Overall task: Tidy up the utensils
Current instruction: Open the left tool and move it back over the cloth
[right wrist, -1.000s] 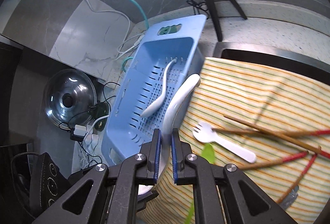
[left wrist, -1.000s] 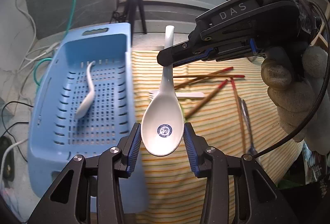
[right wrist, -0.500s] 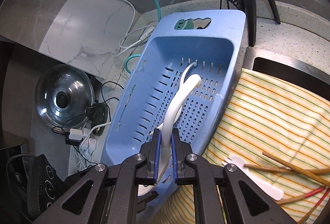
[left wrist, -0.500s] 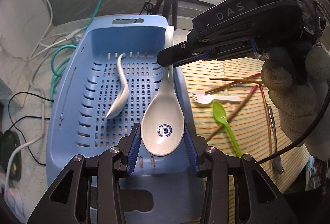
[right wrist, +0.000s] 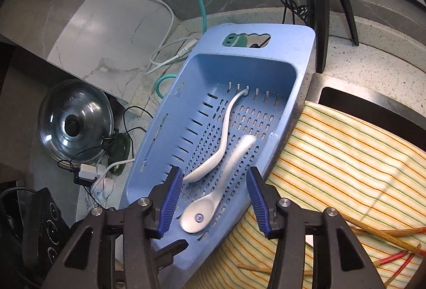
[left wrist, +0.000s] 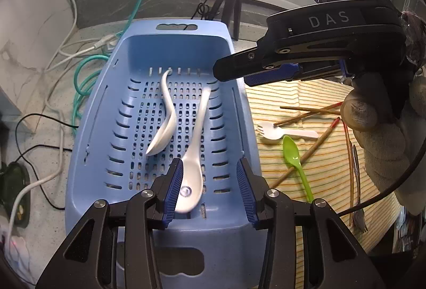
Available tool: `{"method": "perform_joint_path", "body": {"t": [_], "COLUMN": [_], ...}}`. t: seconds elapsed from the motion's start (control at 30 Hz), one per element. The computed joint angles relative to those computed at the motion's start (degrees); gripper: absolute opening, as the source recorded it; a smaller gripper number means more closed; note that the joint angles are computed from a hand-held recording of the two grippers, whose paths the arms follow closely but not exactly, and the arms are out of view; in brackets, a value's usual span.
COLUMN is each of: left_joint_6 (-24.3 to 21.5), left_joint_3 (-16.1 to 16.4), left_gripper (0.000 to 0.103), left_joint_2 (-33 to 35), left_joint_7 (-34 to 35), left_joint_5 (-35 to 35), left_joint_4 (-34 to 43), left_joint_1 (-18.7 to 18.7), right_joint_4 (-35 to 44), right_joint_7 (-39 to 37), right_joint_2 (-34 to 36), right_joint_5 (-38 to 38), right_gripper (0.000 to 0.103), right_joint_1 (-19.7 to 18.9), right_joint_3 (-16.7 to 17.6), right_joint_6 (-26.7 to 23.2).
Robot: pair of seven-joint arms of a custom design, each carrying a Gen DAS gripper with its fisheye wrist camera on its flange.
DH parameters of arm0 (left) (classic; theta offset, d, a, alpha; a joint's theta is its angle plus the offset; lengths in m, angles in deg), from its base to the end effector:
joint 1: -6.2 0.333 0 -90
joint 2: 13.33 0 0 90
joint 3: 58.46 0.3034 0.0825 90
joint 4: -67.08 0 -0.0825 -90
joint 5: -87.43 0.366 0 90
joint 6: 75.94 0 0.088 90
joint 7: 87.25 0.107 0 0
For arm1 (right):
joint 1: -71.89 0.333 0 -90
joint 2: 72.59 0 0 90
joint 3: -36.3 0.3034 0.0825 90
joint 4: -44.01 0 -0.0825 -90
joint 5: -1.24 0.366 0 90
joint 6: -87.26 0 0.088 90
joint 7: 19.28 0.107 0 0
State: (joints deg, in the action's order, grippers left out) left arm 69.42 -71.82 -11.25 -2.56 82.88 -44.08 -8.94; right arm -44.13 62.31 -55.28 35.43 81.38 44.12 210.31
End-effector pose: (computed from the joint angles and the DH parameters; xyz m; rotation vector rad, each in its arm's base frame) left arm 0.5228 -0.2809 0.5213 -1.6276 2.3264 -0.7703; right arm 0.6280 0.2084 0.5142 -1.9335 1.6110 0.3272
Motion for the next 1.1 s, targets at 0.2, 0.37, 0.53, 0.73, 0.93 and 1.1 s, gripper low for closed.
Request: {"method": "perform_joint_path", "body": {"t": [0.2, 0.37, 0.53, 0.73, 0.93, 1.1], "left_joint_6": [0.2, 0.6, 1.1, 1.4, 1.6, 1.5], "left_joint_3": [-0.5, -1.0, -1.7, -2.5, -3.4, -4.1], "left_gripper": [0.040, 0.040, 0.040, 0.040, 0.040, 0.040], "left_joint_2": [-0.3, -1.4, -2.1, -2.5, -2.2, -1.8], "left_joint_7": [-1.3, -2.1, -4.0, -6.1, -8.9, -12.0], "left_joint_5": [1.0, 1.5, 2.7, 3.1, 4.2, 5.9], "left_joint_4": [-0.1, -0.7, -0.9, -1.1, -1.2, -0.9], "left_joint_1": [-0.7, -1.4, -2.3, -3.5, -5.1, -6.5], "right_joint_4": [-3.1, -7.2, -11.5, -19.0, -25.5, -28.4], "right_joint_7": [-1.4, -3.6, -5.1, -7.7, -12.5, -16.9], "right_joint_2": [-3.2, -7.7, -12.5, -19.0, -24.4, -27.4], "right_joint_5": [1.4, 2.8, 3.1, 5.7, 6.1, 6.4], "right_gripper": [0.047, 0.048, 0.048, 0.048, 0.048, 0.054], "right_joint_1": [-0.9, -1.6, -2.1, -2.7, -2.8, -3.8], "right_joint_3": [-0.7, -2.1, -4.4, -7.6, -10.9, -13.6], "right_joint_6": [0.6, 1.0, 1.4, 3.3, 6.1, 5.0]}}
